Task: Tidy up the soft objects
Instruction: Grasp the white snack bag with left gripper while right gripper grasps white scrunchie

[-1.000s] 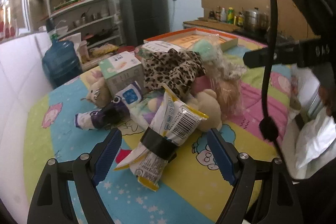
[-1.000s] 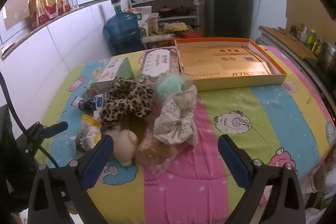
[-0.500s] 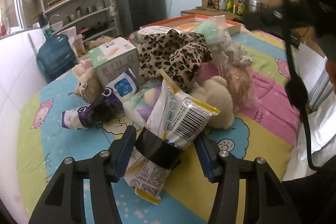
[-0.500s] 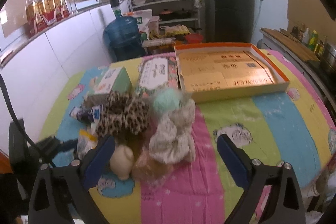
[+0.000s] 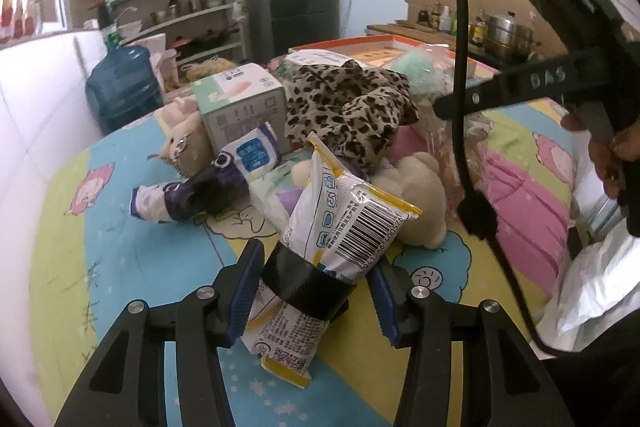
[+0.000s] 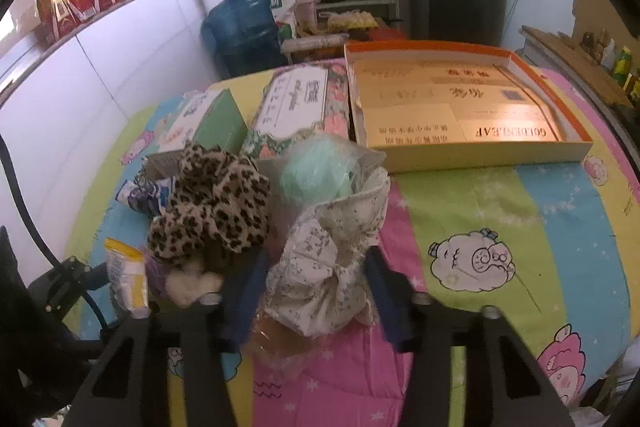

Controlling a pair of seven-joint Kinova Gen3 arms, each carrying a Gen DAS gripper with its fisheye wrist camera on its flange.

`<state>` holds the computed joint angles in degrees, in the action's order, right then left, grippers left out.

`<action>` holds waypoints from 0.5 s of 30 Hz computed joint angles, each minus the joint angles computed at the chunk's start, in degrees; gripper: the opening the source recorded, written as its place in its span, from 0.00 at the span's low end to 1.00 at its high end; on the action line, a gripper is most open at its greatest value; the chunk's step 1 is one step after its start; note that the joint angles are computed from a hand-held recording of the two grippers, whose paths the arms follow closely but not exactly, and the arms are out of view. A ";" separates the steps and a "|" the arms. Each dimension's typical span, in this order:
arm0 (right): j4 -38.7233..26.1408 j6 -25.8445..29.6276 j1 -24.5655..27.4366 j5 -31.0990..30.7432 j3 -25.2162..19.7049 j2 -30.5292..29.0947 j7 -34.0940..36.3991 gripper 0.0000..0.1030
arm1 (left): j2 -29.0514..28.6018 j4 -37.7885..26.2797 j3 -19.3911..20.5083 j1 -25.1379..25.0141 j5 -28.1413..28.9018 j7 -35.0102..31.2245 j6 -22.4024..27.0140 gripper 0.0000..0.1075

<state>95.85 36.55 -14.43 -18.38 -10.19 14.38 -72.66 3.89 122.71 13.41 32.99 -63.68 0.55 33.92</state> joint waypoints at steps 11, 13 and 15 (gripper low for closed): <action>0.91 1.81 3.12 -4.75 -0.09 -1.82 3.69 0.11 | -2.59 -0.52 1.25 -0.79 0.52 3.18 2.39 0.49; 1.36 1.71 3.29 -5.35 0.25 -2.73 3.91 0.11 | -3.20 -0.90 1.76 -1.08 0.17 4.17 3.12 0.49; 1.87 1.55 3.70 -6.38 0.53 -3.79 4.36 0.11 | -3.99 -1.31 2.02 -1.67 0.09 4.82 2.88 0.49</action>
